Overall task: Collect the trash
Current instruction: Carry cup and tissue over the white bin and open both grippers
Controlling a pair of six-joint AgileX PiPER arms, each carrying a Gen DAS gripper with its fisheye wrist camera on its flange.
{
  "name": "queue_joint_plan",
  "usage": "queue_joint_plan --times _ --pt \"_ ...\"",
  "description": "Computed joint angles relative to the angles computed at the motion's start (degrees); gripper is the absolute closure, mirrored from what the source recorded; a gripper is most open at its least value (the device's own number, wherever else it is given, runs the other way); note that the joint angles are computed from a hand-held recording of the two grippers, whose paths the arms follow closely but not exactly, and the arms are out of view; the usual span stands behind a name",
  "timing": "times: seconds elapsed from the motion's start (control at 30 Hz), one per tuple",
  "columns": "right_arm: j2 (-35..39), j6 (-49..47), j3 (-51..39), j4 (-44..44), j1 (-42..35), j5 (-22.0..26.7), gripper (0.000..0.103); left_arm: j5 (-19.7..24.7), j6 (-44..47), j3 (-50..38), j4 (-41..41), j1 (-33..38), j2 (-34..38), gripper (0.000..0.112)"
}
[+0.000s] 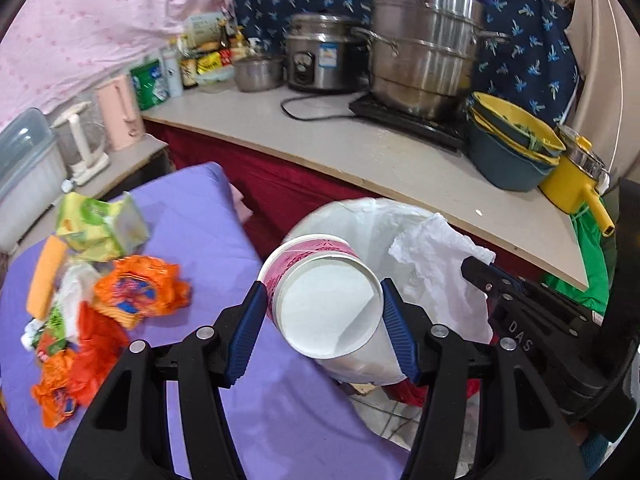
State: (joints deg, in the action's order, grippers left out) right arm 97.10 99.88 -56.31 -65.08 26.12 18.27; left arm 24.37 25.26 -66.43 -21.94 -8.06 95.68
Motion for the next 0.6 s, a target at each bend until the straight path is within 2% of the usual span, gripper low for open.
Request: queue_joint_plan --times 0.17,0.4,0.47,0.53,0.6 --pt "2.0 1.2 -0.2 -1.9 -2.6 -1.9 0.1 1.2 2.9 -3.4 -2.0 -1.2 6.0 0.057" --pt "5.0 0.3 -1.9 -1.0 -4.8 -4.3 0.1 0.9 1.0 -6.8 0.9 -2.3 11.3 0.057" --pt "5.7 -0.7 -2.6 -0.2 -5.3 -4.8 0.095 1.4 0.8 -7.6 0.8 -2.1 12.2 0.055" --pt "6.1 1.3 -3.2 -1.7 -4.7 -3.9 0.092 1.0 -0.5 -7.7 1.5 -2.0 12.4 0.048" --pt "5.9 2.7 -3.3 -3.2 -4.3 -3.4 0.083 0.4 -1.5 -7.6 2.1 -1.9 12.2 0.04"
